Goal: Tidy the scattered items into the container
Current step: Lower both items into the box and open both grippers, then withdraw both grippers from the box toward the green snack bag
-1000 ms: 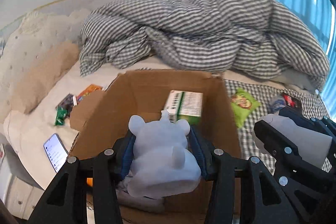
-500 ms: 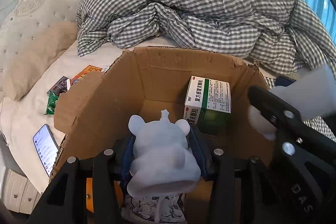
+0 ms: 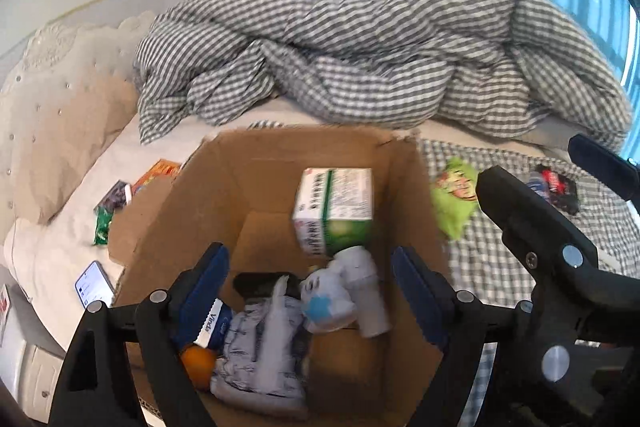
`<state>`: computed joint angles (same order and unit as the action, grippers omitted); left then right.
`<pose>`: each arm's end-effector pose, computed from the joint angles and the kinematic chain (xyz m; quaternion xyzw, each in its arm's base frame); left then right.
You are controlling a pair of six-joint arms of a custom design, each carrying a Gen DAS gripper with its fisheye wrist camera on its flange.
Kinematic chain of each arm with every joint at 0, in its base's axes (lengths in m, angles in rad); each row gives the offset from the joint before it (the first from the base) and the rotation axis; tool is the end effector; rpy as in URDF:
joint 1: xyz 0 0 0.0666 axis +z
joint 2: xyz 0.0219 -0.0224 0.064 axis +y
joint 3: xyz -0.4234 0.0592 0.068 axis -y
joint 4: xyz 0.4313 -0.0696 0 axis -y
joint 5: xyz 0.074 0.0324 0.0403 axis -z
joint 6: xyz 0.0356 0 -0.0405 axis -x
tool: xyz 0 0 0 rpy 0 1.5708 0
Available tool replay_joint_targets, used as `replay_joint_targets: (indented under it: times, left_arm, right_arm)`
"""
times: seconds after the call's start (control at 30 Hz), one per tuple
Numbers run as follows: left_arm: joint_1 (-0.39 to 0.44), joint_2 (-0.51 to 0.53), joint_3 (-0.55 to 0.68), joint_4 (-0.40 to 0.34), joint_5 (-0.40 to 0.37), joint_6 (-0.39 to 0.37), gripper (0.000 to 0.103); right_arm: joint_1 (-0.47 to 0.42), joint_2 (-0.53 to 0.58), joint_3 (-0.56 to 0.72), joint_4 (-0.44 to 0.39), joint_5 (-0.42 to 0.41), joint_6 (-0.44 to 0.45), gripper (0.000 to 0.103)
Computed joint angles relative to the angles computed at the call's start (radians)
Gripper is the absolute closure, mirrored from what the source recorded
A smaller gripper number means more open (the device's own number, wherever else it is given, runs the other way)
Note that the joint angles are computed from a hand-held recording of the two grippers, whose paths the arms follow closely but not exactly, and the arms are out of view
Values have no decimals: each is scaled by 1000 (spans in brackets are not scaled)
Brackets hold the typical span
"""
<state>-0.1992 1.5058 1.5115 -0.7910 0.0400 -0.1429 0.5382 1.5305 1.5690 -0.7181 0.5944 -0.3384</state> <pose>0.5592 -0.1148 0.4824 0.1648 0.9089 -0.0292 0.3820 0.5120 0.2820 0.5078 0.0395 0.8711 -0.0644 0.4853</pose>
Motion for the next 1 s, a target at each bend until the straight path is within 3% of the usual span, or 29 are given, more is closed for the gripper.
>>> replay_joint_targets:
  times: [0.37, 0.73, 1.0]
  left_arm:
    - [-167, -148, -114, 32, -44, 38, 0]
    - [-344, -161, -193, 43, -120, 121, 0]
    - [-382, -146, -247, 91, -140, 130, 0]
  right_arm:
    - [-11, -276, -222, -61, 129, -123, 17]
    - [-121, -495, -431, -152, 103, -225, 17]
    - [-219, -597, -552, -169, 25, -275, 17]
